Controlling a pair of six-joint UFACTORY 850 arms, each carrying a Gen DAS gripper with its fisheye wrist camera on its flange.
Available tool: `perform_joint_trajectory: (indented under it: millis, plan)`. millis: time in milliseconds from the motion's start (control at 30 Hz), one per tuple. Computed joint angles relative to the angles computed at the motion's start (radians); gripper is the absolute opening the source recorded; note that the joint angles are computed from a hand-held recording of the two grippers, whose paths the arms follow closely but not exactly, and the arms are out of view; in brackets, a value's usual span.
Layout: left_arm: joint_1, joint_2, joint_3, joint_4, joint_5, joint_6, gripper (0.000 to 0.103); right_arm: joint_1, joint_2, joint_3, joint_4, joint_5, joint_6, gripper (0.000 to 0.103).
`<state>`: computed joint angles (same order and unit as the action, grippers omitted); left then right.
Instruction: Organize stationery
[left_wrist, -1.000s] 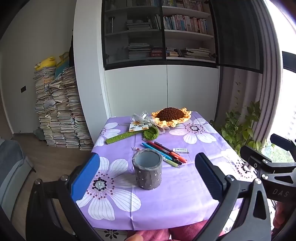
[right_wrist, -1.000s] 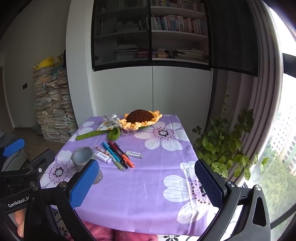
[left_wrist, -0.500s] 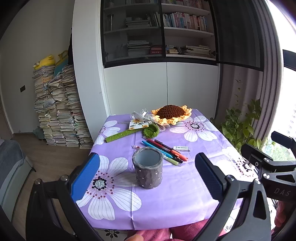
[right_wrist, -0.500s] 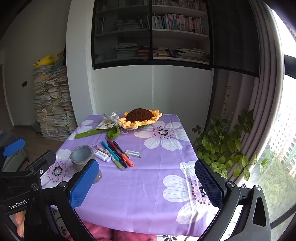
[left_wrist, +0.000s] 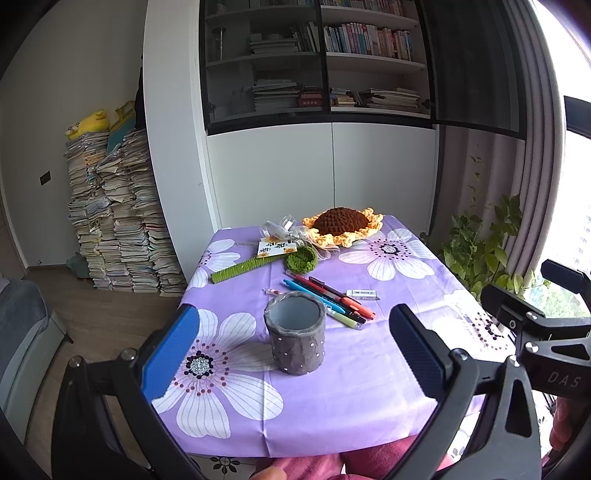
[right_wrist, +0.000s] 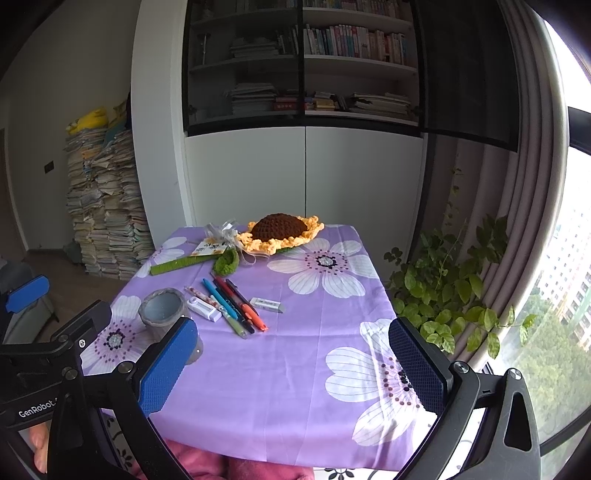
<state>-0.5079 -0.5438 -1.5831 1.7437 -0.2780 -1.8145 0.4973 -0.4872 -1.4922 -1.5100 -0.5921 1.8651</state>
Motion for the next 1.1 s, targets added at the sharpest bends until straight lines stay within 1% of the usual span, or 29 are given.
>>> perform_joint_trajectory:
  millis: [167, 800, 1100]
  plan:
    - [-0.001, 0.0, -0.002, -0.027, 0.0, 0.03, 0.102, 0.0, 0.0, -0.002, 0.007, 0.0, -0.008, 0.103]
    - [0.004, 0.017, 0.027, 0.028, 0.002, -0.032, 0.102, 0.009, 0.004, 0.009, -0.003, -0.011, -0.005, 0.103]
    - [0.006, 0.043, 0.062, 0.14, -0.003, -0.147, 0.102, 0.014, 0.009, 0.017, -0.02, -0.016, 0.007, 0.103]
